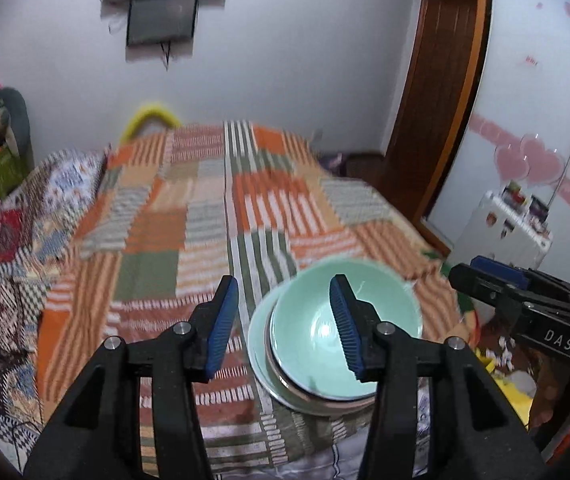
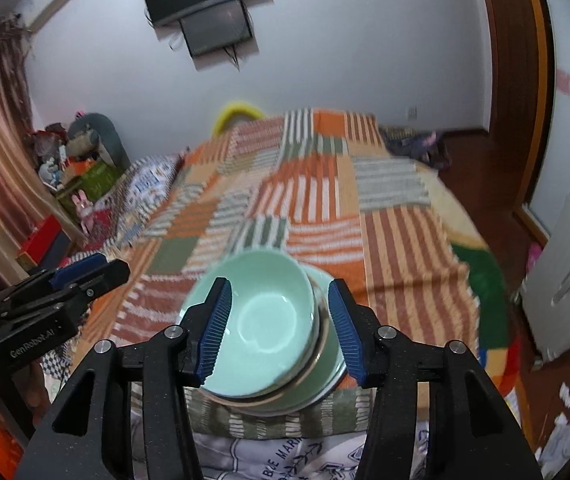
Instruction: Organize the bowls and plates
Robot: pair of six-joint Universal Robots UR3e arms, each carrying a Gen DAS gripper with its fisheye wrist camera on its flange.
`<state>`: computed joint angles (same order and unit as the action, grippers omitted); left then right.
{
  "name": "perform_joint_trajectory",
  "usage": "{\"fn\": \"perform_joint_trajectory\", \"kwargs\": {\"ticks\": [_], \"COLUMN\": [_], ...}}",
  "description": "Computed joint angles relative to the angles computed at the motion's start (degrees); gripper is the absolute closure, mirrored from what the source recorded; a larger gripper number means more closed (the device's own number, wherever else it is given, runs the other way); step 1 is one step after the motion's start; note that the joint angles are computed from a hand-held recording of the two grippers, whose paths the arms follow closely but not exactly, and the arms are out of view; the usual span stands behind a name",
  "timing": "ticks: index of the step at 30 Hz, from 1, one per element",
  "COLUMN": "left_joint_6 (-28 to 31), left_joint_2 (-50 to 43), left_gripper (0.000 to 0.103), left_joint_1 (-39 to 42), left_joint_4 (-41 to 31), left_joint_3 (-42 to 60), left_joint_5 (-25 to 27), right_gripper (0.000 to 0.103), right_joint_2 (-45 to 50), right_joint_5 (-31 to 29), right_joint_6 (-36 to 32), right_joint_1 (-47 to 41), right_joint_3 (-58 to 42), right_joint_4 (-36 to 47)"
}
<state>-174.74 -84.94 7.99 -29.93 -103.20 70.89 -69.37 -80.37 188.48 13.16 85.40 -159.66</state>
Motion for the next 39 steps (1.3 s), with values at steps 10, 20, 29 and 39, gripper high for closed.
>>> {"fn": "perform_joint_trajectory", "kwargs": {"ticks": [10, 20, 29, 39], "left_joint_6": [-3.4, -4.3, -5.3, -5.7], "left_joint_2": [12.2, 18.4, 22.1, 22.6], "left_gripper": [0.032, 0.008, 0.004, 0.004], "left_joint_1": [1.3, -2.0, -1.7, -1.4], "left_joint_4": [7.5, 11.6, 10.7, 10.9], "left_joint_3": [-6.9, -11.8, -13.9, -14.3], "left_joint_5": [-1.3, 2.9, 2.8, 3.0], "right_gripper": [0.041, 0.020, 0.011, 0.002], "right_joint_2": [-7.7, -9.0, -9.4, -11.0], "right_joint_5": [-1.0, -4.5, -4.5, -5.0], "right_joint_6": [-1.4, -3.1, -2.5, -1.7], "right_joint_1": [1.3, 4.3, 4.5, 5.0], "right_joint_3": [6.7, 9.6, 12.2, 15.2], "right_joint_4": [-9.4, -17.0, -20.7, -23.0]}}
